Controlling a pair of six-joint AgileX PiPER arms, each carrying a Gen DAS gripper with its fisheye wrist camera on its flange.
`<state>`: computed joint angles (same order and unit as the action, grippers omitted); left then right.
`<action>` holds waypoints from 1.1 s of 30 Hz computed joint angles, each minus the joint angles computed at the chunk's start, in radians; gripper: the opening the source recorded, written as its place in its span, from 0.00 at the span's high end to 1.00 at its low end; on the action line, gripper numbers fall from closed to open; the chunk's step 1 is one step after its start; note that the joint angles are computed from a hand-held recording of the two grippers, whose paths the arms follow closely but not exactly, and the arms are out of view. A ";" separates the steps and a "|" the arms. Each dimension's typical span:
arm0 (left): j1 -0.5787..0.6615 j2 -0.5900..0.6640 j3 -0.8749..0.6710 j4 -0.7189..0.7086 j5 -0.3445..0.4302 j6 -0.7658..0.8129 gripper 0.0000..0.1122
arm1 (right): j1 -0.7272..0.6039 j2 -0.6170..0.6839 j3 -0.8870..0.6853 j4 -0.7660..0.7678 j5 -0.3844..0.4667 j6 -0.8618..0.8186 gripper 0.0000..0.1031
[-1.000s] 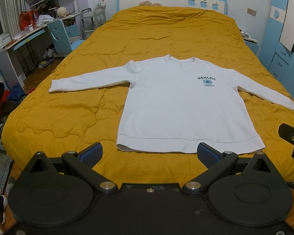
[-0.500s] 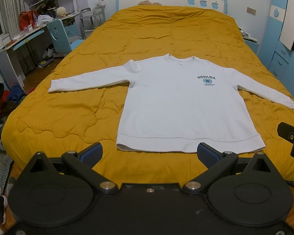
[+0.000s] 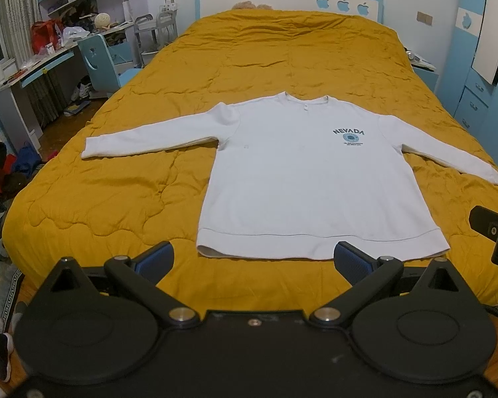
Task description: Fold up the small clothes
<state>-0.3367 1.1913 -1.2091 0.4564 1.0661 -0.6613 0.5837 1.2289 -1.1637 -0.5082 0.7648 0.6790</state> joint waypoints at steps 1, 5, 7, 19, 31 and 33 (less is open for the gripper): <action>0.000 0.000 0.001 0.000 -0.001 0.000 0.08 | 0.001 0.001 -0.002 0.000 0.001 0.000 0.00; 0.006 0.000 0.000 -0.008 -0.003 0.011 0.08 | 0.002 0.001 0.001 -0.004 0.001 0.006 0.00; 0.006 0.001 0.000 -0.005 -0.004 0.014 0.08 | -0.001 0.005 -0.002 0.000 0.002 0.004 0.00; 0.050 0.031 -0.013 -0.051 -0.015 0.058 0.08 | -0.030 0.036 -0.006 0.029 -0.015 -0.023 0.00; 0.350 0.137 -0.016 -0.174 -0.272 0.311 0.08 | -0.144 0.209 -0.103 0.069 -0.129 -0.079 0.00; 0.460 0.172 -0.014 -0.287 -0.362 0.415 0.08 | -0.155 0.258 -0.137 0.049 -0.159 -0.065 0.00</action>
<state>0.1231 1.3633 -1.2231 0.1698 0.7037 -0.2464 0.4285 1.4872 -1.3006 -0.4588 0.6058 0.6143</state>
